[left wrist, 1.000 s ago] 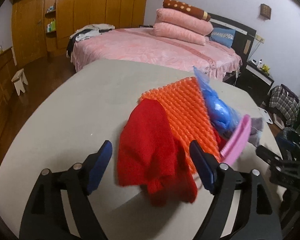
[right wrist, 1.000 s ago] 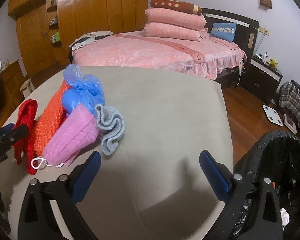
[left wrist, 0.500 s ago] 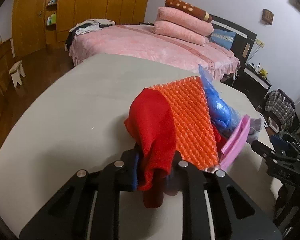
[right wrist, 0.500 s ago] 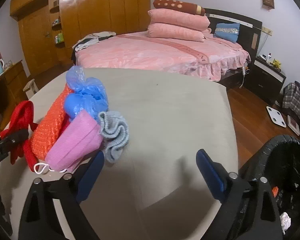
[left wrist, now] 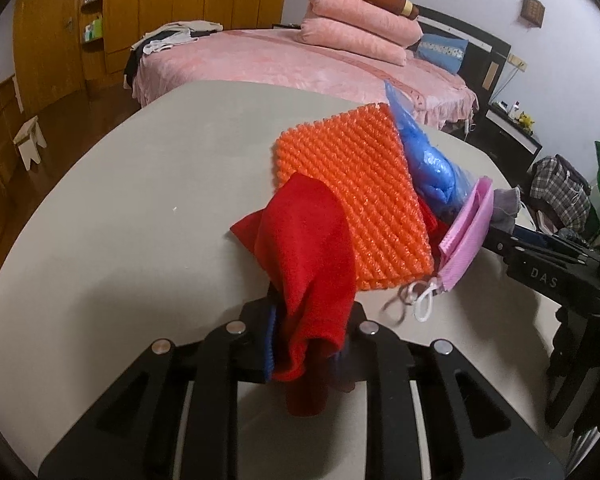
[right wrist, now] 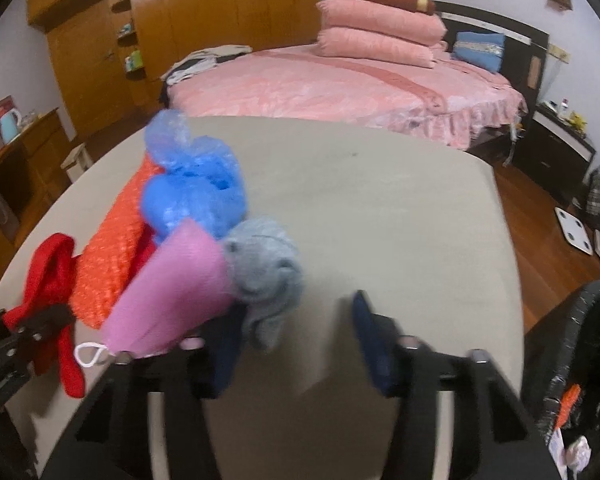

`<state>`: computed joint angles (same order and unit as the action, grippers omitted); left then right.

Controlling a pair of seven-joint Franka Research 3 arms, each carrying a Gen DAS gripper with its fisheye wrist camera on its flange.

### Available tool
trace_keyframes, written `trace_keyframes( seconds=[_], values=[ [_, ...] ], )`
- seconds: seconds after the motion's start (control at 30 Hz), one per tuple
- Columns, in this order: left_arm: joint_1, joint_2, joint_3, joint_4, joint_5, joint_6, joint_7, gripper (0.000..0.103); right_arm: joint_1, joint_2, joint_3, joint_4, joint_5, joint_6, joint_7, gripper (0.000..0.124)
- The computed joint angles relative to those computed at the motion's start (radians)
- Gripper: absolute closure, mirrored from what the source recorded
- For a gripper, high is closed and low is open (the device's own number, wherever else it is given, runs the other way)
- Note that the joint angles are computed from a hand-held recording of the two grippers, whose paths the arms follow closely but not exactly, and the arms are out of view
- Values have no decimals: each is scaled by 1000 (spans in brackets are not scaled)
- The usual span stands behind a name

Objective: Collect trash
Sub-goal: 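Grasp the red cloth with the left tool while the right tool grasps the grey cloth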

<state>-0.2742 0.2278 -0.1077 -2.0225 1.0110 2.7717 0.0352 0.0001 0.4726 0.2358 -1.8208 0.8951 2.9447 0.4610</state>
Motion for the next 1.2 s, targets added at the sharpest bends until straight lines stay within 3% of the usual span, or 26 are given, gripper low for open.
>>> trace_keyframes(
  seconds=[0.03,0.1,0.27,0.5,0.6,0.67,0.73,0.97,1.03,1.13,1.2],
  values=[
    [-2,-2,1,-1,3,-1,-4,83,-7,-4,9,-7,5,-5,-16,97],
    [-7,-7,4,-2,26,-7,-23,84,-3,-20,9,-28,6,3,-33,105],
    [-20,-34,-5,-6,108,-29,-81,85,-51,-80,54,-80,146,2,-148,109],
    [-22,-47,-30,6,174,-22,-123,85,-29,-125,-6,-90,263,-70,-223,112],
    [-21,-35,-35,19,164,-25,-102,85,5,-115,-45,-71,255,-82,-202,110],
    [-24,-31,-33,27,164,-40,-96,85,20,-102,-59,-53,248,-80,-180,102],
    [-24,-25,-30,37,161,-51,-95,85,27,-90,-63,-39,245,-72,-169,84],
    [-25,5,-19,73,160,-89,-94,85,51,-14,-70,36,142,-44,-66,73],
    [-26,16,-17,82,153,-92,-89,85,69,17,-90,64,46,-70,4,81],
    [-27,26,-13,84,142,-86,-82,85,17,19,-34,71,59,-115,-41,100],
    [-28,27,-11,79,135,-79,-77,85,15,8,-24,53,55,-100,-70,102]
  ],
)
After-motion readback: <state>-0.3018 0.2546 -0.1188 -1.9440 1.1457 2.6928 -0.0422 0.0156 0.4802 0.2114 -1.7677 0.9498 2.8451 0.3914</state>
